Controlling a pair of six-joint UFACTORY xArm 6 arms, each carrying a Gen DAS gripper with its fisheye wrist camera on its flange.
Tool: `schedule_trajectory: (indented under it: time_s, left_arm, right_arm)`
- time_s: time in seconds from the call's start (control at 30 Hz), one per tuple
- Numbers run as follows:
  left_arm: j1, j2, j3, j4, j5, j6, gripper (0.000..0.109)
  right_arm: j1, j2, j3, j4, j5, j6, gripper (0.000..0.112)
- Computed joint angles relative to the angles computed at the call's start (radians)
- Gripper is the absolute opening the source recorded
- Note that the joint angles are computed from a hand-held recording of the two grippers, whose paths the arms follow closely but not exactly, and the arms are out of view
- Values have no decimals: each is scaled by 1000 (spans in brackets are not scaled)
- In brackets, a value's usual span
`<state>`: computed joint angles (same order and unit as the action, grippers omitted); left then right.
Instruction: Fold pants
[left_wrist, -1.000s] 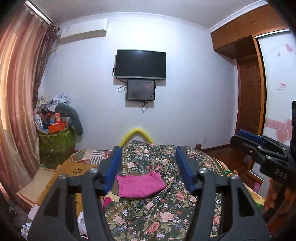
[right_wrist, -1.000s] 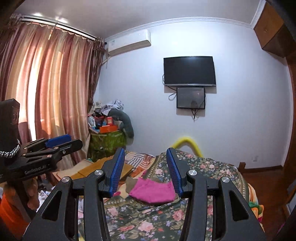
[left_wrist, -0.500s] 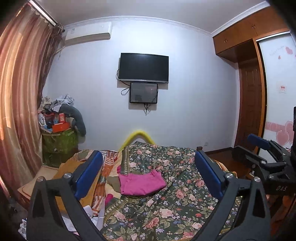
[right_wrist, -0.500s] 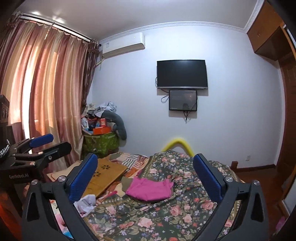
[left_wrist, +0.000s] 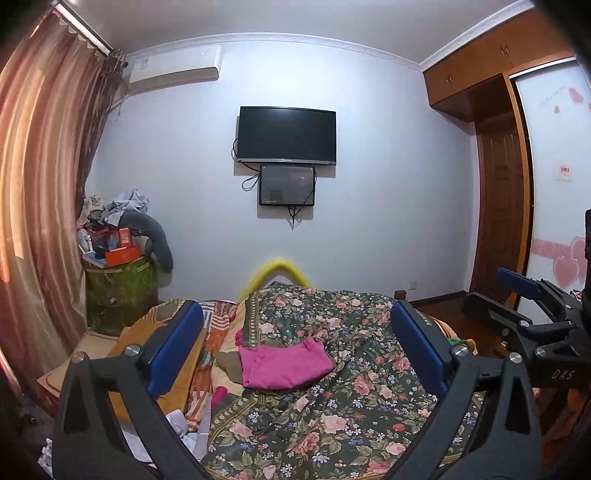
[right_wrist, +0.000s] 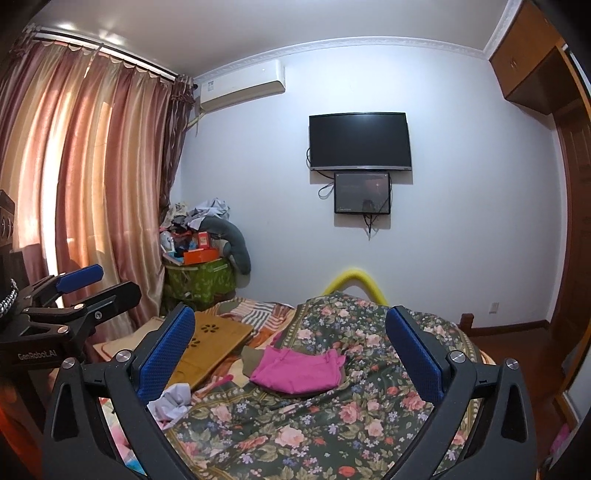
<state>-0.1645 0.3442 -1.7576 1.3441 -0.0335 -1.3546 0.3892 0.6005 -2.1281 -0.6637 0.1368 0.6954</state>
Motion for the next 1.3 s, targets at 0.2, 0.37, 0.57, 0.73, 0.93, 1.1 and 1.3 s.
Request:
schedule_trajectory:
  time_s: [0.2,0.37,0.57,0.73,0.93,1.1,1.3]
  left_arm:
    - [0,0,5,-24,-10,30,103]
    - [0,4,5,-44,-9,64,103]
    - [0,10,12,-105,-16,125,103]
    - [2,15,31,-258,-37,269,103]
    - [7,19,33,-283,-49,293,103]
    - [8,21,38,-308,-56,315,103]
    - [7,20,43,-305,-60,309,103]
  right_arm:
    - [1,-10,19,4,2,3,103]
    - [-2,-25,42,-8,-1,19,103]
    - [-2,-35,56,15,7,4,103]
    - [-2,-40,59,23,10,-1,103]
    - [-2,-42,60,20,13,3,103]
    - [-3,-44,66,44,8,-19,103]
    - [-3,-48,74,44,2,-19,103]
